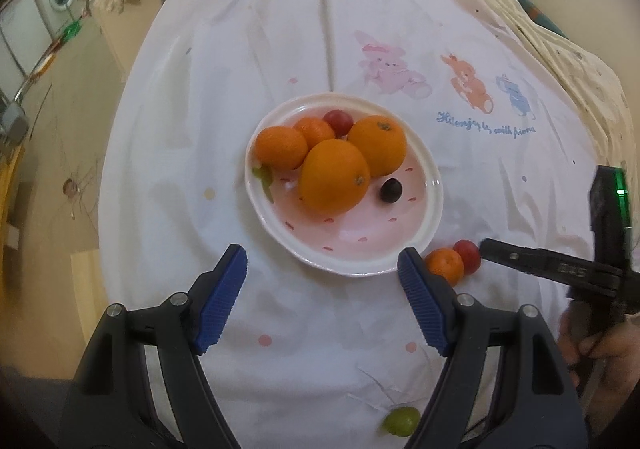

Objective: Organize fruits
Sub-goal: 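Grasp a red tomato beside the plate with the right gripper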

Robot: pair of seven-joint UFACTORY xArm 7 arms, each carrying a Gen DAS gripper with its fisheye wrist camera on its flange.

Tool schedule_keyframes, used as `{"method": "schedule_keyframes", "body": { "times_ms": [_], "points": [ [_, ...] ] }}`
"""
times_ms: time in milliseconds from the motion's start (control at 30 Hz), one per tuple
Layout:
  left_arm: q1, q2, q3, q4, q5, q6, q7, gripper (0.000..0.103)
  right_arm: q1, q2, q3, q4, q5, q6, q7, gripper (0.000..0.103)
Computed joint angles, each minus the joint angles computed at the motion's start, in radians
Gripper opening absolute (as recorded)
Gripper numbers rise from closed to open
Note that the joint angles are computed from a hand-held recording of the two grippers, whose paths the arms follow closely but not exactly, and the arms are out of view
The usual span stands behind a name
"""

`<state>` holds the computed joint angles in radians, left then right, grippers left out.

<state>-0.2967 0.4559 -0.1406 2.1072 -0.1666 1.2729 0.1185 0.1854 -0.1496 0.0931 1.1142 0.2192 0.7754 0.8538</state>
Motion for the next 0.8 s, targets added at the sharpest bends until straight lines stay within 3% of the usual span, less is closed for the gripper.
{"method": "schedule_keyframes", "body": {
  "times_ms": [67,133,300,433,633,800],
  "points": [
    [0.007,0.015,0.0,0.023,-0.011,0.023,-0.009,0.075,-0.001,0.042,0.0,0.034,-0.007,0.03,0.007,0.045],
    [0.01,0.024,0.0,0.038,-0.018,0.035,-0.015,0.075,-0.002,0.066,0.0,0.054,-0.019,0.057,0.016,0.043],
    [0.012,0.051,-0.004,0.081,-0.031,0.069,-0.025,0.075,-0.003,0.077,-0.001,0.056,-0.02,0.064,0.025,0.043],
    [0.004,0.066,-0.004,0.103,-0.026,0.085,-0.026,0.075,-0.009,0.064,-0.007,0.037,-0.005,0.07,0.036,0.037],
    [-0.003,0.058,-0.002,0.086,-0.018,0.084,-0.019,0.075,-0.005,0.086,0.002,0.084,-0.063,0.134,0.0,0.035],
    [-0.006,0.037,-0.002,0.04,-0.01,0.065,-0.004,0.075,-0.003,0.073,0.004,0.079,-0.085,0.122,0.008,0.034]
  ]
}}
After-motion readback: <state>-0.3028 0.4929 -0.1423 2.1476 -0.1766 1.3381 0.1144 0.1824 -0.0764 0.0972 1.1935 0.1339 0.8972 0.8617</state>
